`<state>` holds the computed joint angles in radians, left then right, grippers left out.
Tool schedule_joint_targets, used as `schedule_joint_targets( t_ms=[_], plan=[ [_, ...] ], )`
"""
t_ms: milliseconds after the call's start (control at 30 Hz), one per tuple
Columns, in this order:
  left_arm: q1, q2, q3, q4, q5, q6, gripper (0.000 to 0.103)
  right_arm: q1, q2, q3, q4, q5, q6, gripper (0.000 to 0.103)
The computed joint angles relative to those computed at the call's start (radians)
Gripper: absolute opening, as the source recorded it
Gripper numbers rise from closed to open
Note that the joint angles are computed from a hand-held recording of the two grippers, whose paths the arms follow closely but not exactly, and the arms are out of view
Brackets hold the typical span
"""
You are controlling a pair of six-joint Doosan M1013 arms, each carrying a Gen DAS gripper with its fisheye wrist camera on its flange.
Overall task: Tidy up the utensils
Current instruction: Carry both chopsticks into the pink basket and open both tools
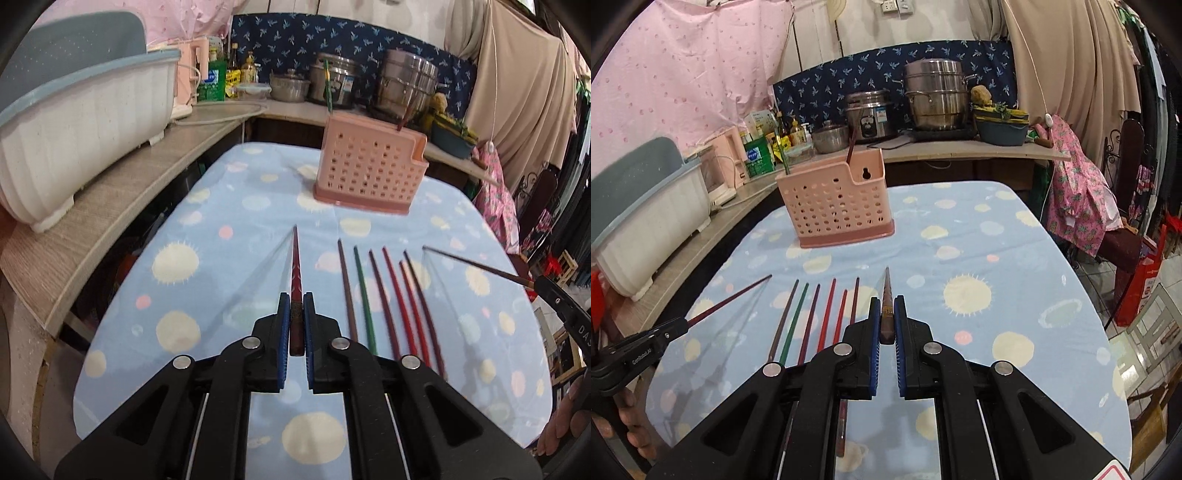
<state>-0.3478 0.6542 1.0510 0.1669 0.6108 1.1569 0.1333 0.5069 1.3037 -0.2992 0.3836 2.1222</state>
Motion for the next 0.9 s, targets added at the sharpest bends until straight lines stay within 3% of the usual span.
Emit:
schedule_joint_targets(
  t_ms=[367,767,900],
  plan=[
    [0.012,0.057,-0.19,-0.03,0.018,0.033,0.007,-0.026,0.018,-0.099,0.053,-0.034,-0.022,0.007],
    [0.018,0.184,-0.495,-0.082,0.128,0.091,0.007,-0.043,0.065,-0.24,0.186,-0.045,-0.127,0.007],
    [0.017,0.241,-0.642,-0.079,0.16,0.101,0.007,-0.047,0.092,-0.317,0.23,-0.065,-0.164,0.007]
  ],
)
